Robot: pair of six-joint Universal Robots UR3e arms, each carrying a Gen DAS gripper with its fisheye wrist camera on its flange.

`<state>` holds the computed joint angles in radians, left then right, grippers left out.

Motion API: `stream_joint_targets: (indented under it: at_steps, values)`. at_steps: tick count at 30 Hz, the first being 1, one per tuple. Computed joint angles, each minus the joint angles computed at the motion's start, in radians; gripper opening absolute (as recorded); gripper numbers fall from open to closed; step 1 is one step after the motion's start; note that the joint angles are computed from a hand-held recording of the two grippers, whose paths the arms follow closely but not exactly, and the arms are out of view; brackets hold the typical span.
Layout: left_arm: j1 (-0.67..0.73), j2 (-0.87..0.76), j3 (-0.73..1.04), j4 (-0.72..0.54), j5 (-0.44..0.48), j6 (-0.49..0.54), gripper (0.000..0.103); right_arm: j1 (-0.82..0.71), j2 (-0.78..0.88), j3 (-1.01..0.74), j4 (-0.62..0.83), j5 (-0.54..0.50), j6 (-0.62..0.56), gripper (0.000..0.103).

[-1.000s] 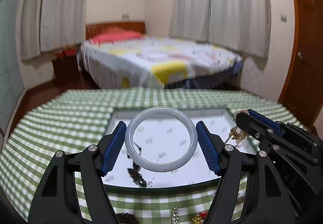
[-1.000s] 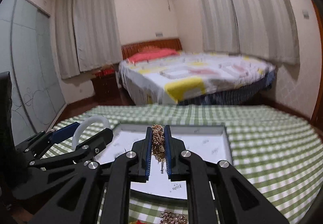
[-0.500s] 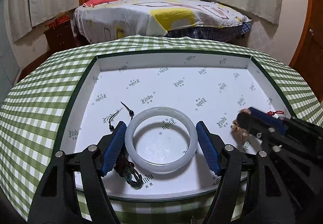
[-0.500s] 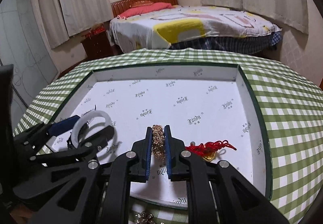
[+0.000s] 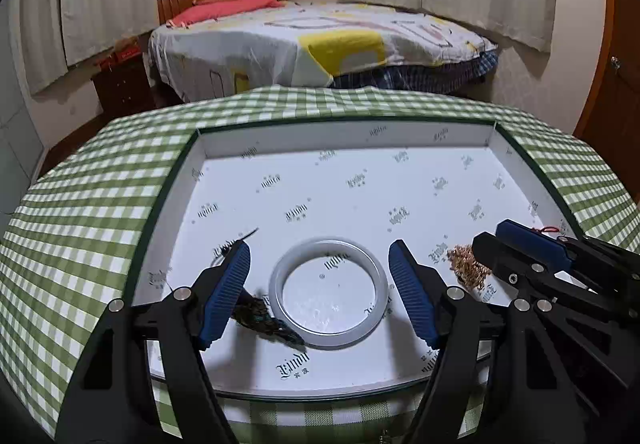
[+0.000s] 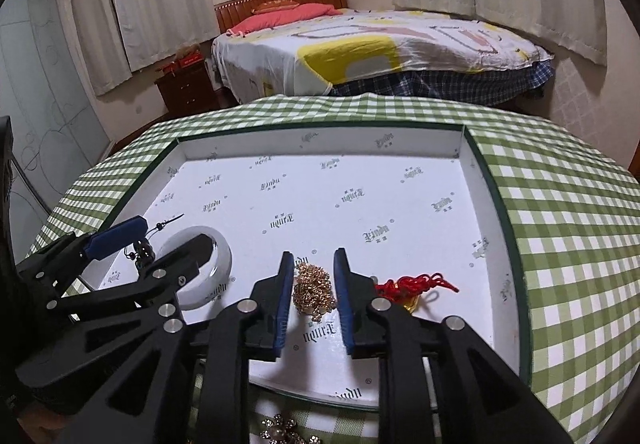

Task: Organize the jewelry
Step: 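Lower the bangle and gold chain into the box and open both grippers, then close the left gripper on the dark red bead bracelet while the right gripper holds the pearls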

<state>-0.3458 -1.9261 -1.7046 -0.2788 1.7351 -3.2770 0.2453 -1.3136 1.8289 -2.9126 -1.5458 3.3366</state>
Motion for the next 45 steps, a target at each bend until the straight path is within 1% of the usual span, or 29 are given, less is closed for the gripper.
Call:
stream_joint_targets:
  at_steps: [2,4,7,10,11,12,13,15,18,22,26,28,32,35,38,42,45]
  values:
    - [-0.001,0.017,-0.023,0.029,0.002,-0.002,0.071,0.005,-0.02,0.017,-0.014,-0.015,0.005,0.032]
    - [-0.002,0.041,-0.049,0.054,0.001,-0.003,0.071,0.012,-0.04,0.033,-0.028,-0.03,0.002,0.034]
    - [-0.016,0.076,-0.086,0.091,0.025,-0.001,0.071,0.027,-0.078,0.066,-0.051,-0.06,0.001,0.035]
    - [-0.032,0.122,-0.142,0.146,0.045,0.006,0.072,0.033,-0.129,0.113,-0.078,-0.073,0.012,0.038]
    - [-0.038,0.132,-0.154,0.156,0.052,0.006,0.073,0.036,-0.143,0.125,-0.085,-0.078,0.015,0.039]
    - [-0.045,0.145,-0.165,0.165,0.062,0.007,0.076,0.038,-0.16,0.139,-0.091,-0.083,0.019,0.039]
    - [-0.054,0.165,-0.187,0.181,0.073,0.007,0.077,0.042,-0.181,0.156,-0.096,-0.092,0.023,0.039]
    - [-0.068,0.202,-0.228,0.214,0.087,0.006,0.077,0.054,-0.221,0.187,-0.107,-0.114,0.027,0.039]
    - [-0.103,0.244,-0.273,0.256,0.135,0.01,0.077,0.076,-0.263,0.217,-0.112,-0.147,0.032,0.039]
    - [-0.148,0.314,-0.344,0.282,0.196,0.004,0.077,0.116,-0.341,0.292,-0.131,-0.214,0.043,0.044]
    - [-0.171,0.407,-0.44,0.278,0.235,-0.036,0.078,0.145,-0.424,0.384,-0.141,-0.269,0.045,0.046]
    - [-0.17,0.458,-0.487,0.266,0.24,-0.056,0.078,0.155,-0.47,0.441,-0.143,-0.292,0.046,0.047]
    - [-0.175,0.563,-0.593,0.242,0.269,-0.087,0.078,0.192,-0.529,0.535,-0.153,-0.363,0.057,0.052]
    - [-0.178,0.63,-0.662,0.218,0.291,-0.108,0.078,0.178,-0.586,0.6,-0.134,-0.36,0.074,0.053]
    - [-0.164,0.683,-0.713,0.186,0.292,-0.127,0.078,0.161,-0.627,0.657,-0.125,-0.354,0.085,0.053]
    - [-0.15,0.756,-0.77,0.138,0.296,-0.144,0.078,0.16,-0.654,0.692,-0.109,-0.358,0.105,0.053]
    - [-0.127,0.8,-0.8,0.107,0.277,-0.153,0.078,0.145,-0.659,0.704,-0.094,-0.347,0.115,0.053]
